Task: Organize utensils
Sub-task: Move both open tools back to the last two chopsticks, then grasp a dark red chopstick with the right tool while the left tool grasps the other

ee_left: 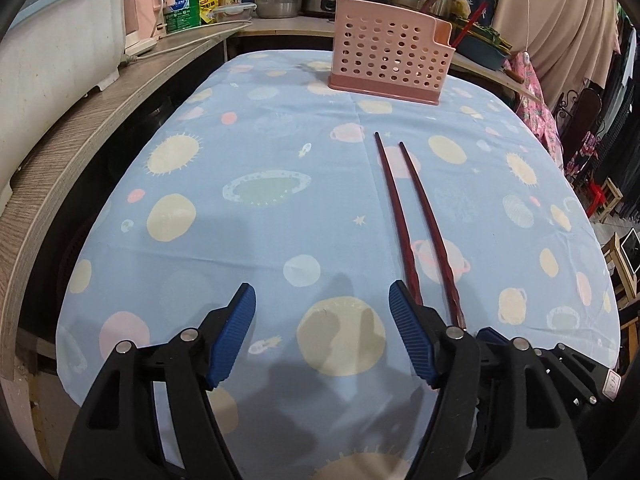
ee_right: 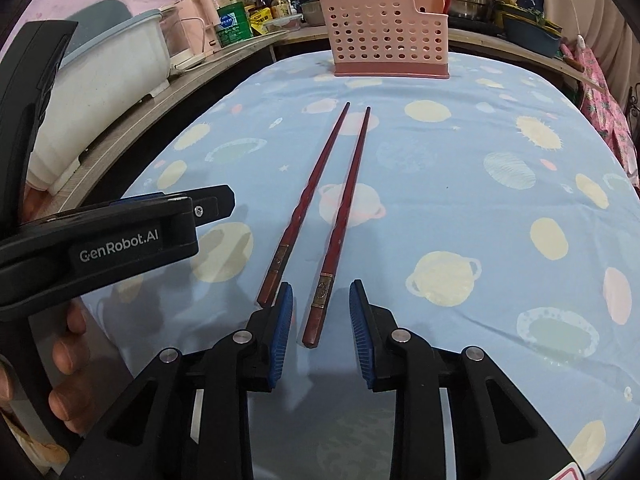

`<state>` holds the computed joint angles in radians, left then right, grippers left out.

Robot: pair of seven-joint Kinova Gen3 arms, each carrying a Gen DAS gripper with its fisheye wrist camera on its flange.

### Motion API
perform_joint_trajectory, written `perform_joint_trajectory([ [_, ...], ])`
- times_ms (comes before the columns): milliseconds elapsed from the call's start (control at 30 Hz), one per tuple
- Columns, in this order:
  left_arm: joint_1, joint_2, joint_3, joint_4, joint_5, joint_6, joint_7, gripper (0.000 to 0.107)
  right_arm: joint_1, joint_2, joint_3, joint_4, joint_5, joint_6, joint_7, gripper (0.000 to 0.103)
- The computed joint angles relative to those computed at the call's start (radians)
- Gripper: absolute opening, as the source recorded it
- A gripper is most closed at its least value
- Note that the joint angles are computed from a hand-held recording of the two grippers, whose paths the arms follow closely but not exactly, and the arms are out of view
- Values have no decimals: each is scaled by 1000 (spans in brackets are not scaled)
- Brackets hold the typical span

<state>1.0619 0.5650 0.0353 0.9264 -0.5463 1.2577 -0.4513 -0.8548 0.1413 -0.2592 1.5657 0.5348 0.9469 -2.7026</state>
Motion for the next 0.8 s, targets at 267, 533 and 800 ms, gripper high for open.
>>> perform_joint_trajectory([
  [267, 4, 7, 3, -10, 4, -1, -18, 69, -12, 6, 5, -4, 30, 36, -19, 8],
  [533, 12, 27, 9, -37, 25, 1, -53, 70, 7, -25, 5, 31, 45, 50, -89, 7],
  [800, 20, 62, 8, -79, 59, -5, -103, 70, 57, -68, -16, 80, 39, 38, -137, 7],
])
